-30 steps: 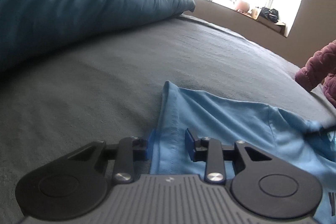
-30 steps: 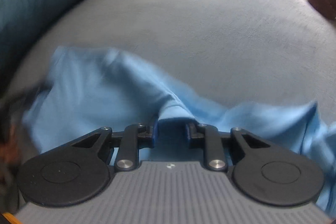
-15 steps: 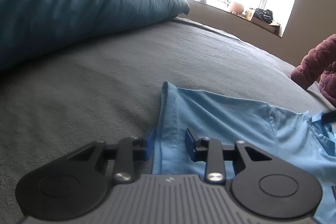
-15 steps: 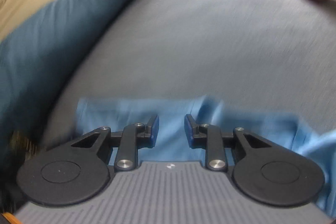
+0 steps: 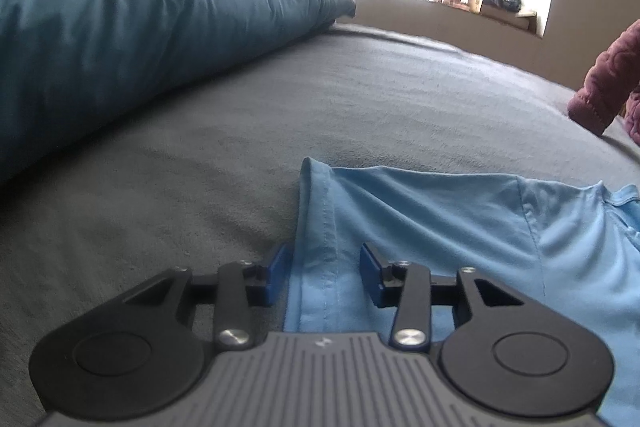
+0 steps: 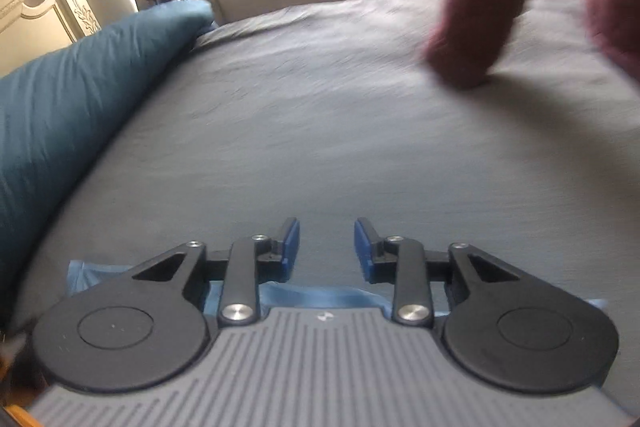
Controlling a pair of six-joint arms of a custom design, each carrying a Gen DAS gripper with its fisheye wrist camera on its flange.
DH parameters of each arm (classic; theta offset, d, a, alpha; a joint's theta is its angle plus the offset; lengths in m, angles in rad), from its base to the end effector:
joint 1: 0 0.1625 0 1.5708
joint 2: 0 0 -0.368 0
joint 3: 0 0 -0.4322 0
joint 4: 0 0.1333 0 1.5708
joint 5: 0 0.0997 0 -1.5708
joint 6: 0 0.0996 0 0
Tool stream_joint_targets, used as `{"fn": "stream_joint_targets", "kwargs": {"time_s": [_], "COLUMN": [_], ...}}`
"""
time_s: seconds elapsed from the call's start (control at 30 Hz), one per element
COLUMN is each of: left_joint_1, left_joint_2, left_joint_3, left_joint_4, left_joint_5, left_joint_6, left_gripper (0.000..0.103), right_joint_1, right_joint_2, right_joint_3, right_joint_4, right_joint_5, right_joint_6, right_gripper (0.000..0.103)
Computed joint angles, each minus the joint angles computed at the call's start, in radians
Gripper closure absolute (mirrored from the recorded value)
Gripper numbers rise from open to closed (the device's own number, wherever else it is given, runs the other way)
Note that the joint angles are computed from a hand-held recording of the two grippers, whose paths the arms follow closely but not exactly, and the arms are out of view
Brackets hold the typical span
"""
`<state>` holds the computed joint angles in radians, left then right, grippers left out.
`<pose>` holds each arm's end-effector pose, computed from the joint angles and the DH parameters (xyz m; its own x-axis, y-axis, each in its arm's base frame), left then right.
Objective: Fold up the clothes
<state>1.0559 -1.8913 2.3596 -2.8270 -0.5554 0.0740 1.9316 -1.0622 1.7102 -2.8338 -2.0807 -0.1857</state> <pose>0.0039 -0.4357 0.3503 -0.7278 -0.2185 -0.6501 0.4022 0.6318 -0.6626 0.3106 -0.5833 0.2096 -0.8470 -0.1850 0.4983 -0.4525 0.7428 -0.4934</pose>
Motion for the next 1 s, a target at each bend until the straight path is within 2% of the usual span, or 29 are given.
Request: {"fn": "stream_joint_targets", "kwargs": {"time_s": [0.03, 0.07, 0.17, 0.2, 0.27, 0.33, 0.4, 0.47, 0.5, 0.63, 0.7, 0.73, 0.77, 0.87, 0.97, 1.0], "left_joint_1": [-0.003, -0.007, -0.043, -0.060, -0.109, -0.169, -0.227, -0.279, -0.298, -0.355, -0.371, -0.378, -0.380, -0.387, -0.382, -0.375], "left_joint_2": [0.001, 0.001, 0.000, -0.001, -0.001, 0.022, 0.077, 0.154, 0.200, 0.377, 0.448, 0.483, 0.516, 0.590, 0.661, 0.685], "left_joint_3": [-0.014, -0.030, -0.090, -0.112, -0.160, -0.212, -0.261, -0.304, -0.325, -0.382, -0.387, -0.388, -0.385, -0.337, -0.305, -0.312], "left_joint_4": [0.048, 0.100, 0.331, 0.425, 0.611, 0.771, 0.852, 0.834, 0.802, 0.694, 0.680, 0.671, 0.655, 0.503, 0.326, 0.317], "left_joint_5": [0.010, 0.021, 0.117, 0.152, 0.209, 0.266, 0.306, 0.301, 0.276, 0.122, 0.041, 0.002, -0.031, -0.087, -0.112, -0.123], "left_joint_6": [-0.035, -0.074, -0.271, -0.345, -0.462, -0.519, -0.498, -0.419, -0.368, -0.236, -0.234, -0.236, -0.241, -0.203, -0.155, -0.169], "left_gripper": [0.060, 0.061, 0.061, 0.061, 0.061, 0.061, 0.060, 0.056, 0.056, 0.055, 0.055, 0.055, 0.055, 0.056, 0.056, 0.056], "right_joint_1": [-0.002, -0.004, -0.067, -0.096, -0.171, -0.243, -0.319, -0.381, -0.406, -0.448, -0.448, -0.438, -0.442, -0.467, -0.493, -0.500], "right_joint_2": [-0.071, -0.141, -0.345, -0.399, -0.478, -0.510, -0.538, -0.558, -0.566, -0.544, -0.518, -0.502, -0.505, -0.546, -0.661, -0.702], "right_joint_3": [0.035, 0.066, 0.204, 0.258, 0.353, 0.402, 0.446, 0.474, 0.481, 0.466, 0.450, 0.443, 0.448, 0.491, 0.580, 0.611], "right_joint_4": [0.028, 0.060, 0.091, 0.061, -0.002, -0.018, -0.030, -0.024, -0.012, 0.044, 0.059, 0.055, 0.045, -0.013, -0.086, -0.105], "right_joint_5": [-0.009, -0.018, 0.001, 0.011, 0.083, 0.159, 0.238, 0.323, 0.368, 0.488, 0.497, 0.474, 0.479, 0.518, 0.529, 0.526], "right_joint_6": [-0.010, -0.020, 0.021, 0.020, 0.000, -0.004, -0.010, -0.022, -0.030, -0.086, -0.140, -0.156, -0.166, -0.163, -0.137, -0.143], "right_gripper": [0.053, 0.044, 0.043, 0.043, 0.043, 0.043, 0.044, 0.045, 0.045, 0.050, 0.069, 0.090, 0.098, 0.098, 0.099, 0.099]}}
